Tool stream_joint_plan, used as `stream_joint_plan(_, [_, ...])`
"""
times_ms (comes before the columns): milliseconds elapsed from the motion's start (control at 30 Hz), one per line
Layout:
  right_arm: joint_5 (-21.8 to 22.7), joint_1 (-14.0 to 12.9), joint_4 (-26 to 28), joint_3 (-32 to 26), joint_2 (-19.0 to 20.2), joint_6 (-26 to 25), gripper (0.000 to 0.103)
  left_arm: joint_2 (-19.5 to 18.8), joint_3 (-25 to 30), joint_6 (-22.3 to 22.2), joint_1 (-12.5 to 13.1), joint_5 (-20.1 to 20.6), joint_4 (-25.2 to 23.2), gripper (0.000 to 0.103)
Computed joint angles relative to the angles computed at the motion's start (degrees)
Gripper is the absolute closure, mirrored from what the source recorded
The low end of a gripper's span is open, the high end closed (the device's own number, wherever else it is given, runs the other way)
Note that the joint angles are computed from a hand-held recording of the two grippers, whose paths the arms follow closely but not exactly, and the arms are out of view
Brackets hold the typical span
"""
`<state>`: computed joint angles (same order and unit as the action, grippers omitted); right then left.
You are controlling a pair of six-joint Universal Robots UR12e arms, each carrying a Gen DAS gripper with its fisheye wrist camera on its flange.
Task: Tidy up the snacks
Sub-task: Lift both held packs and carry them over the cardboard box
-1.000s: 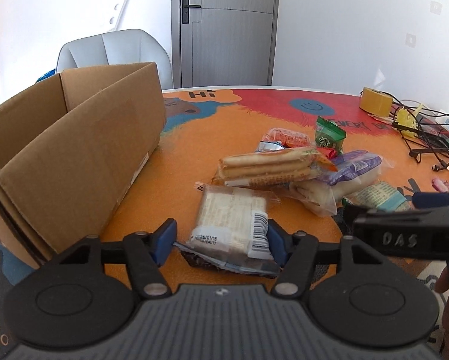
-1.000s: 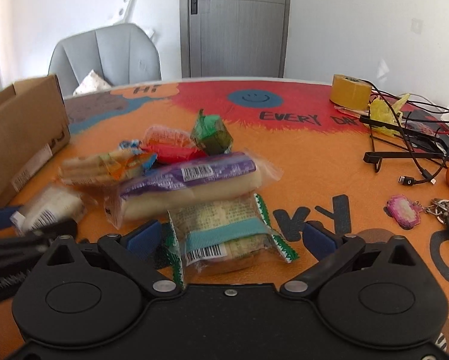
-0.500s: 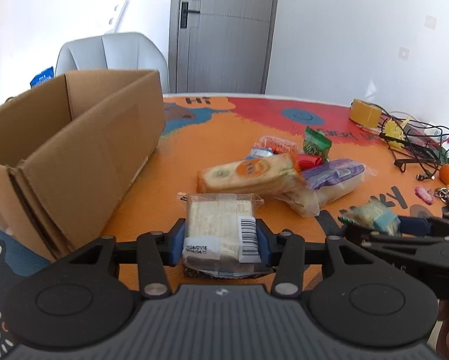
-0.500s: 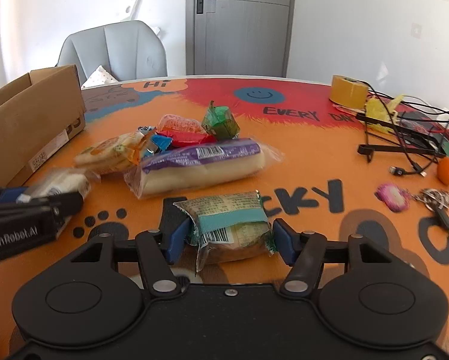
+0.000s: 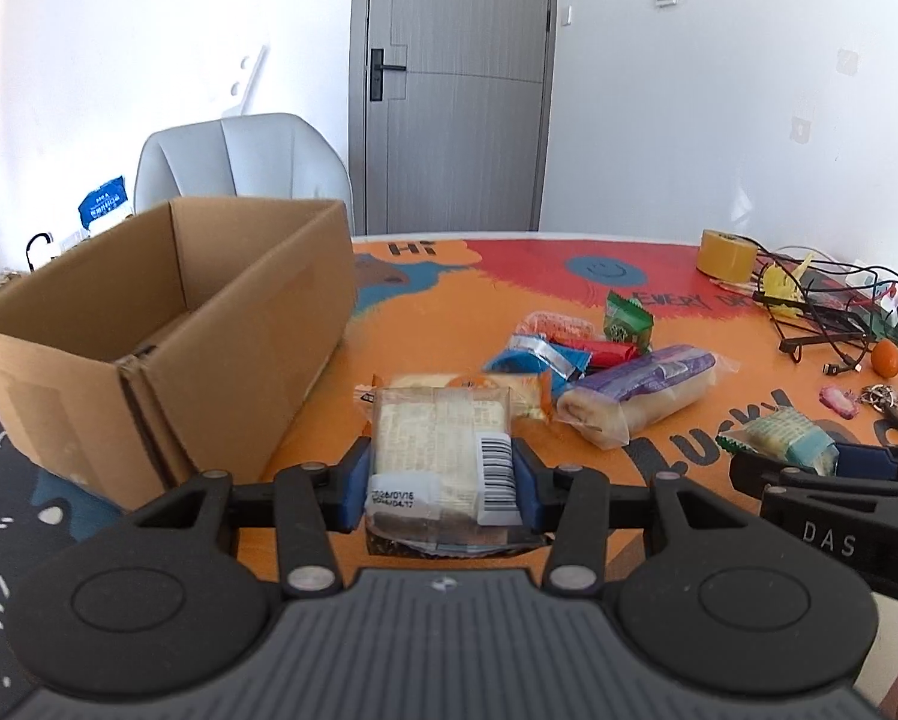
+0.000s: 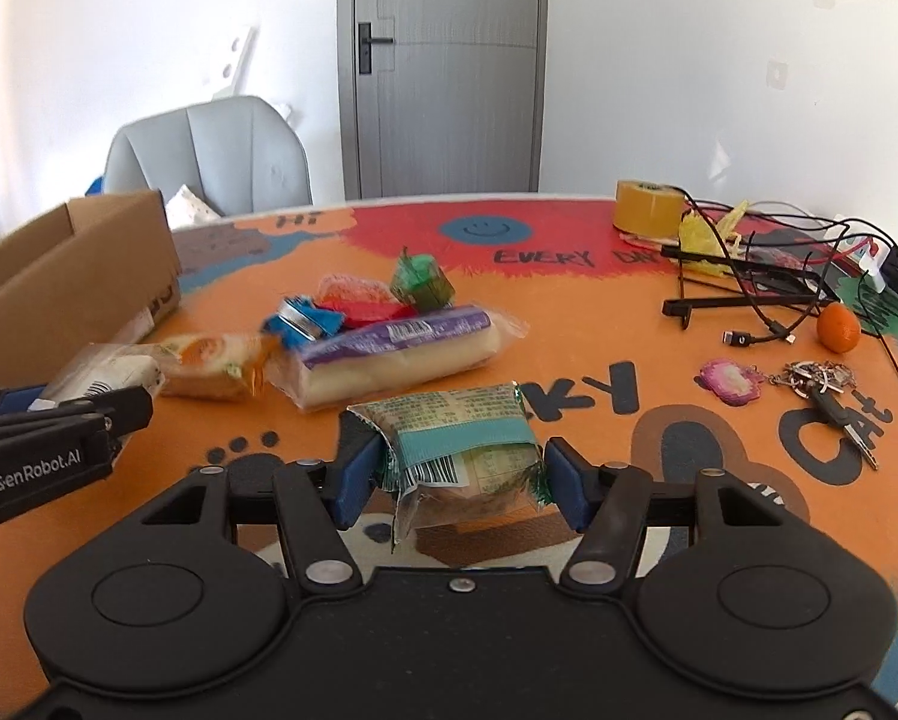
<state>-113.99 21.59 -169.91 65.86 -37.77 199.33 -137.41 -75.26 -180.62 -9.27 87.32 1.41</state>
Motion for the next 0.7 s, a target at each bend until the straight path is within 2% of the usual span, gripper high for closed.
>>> stream_joint_plan(433, [-0.9,1.2,-6.1,0.1,-0.5,-1.6,0.044,1.9,-2.3,0.8,0.5,0.8,6.3,0.057])
stream_joint_plan(700, [-1.6,1.8,-9.4,-0.3,-0.4,-2.3,0.044,3.0,-3.3,2.2,1.3,0.2,8.4,0.057])
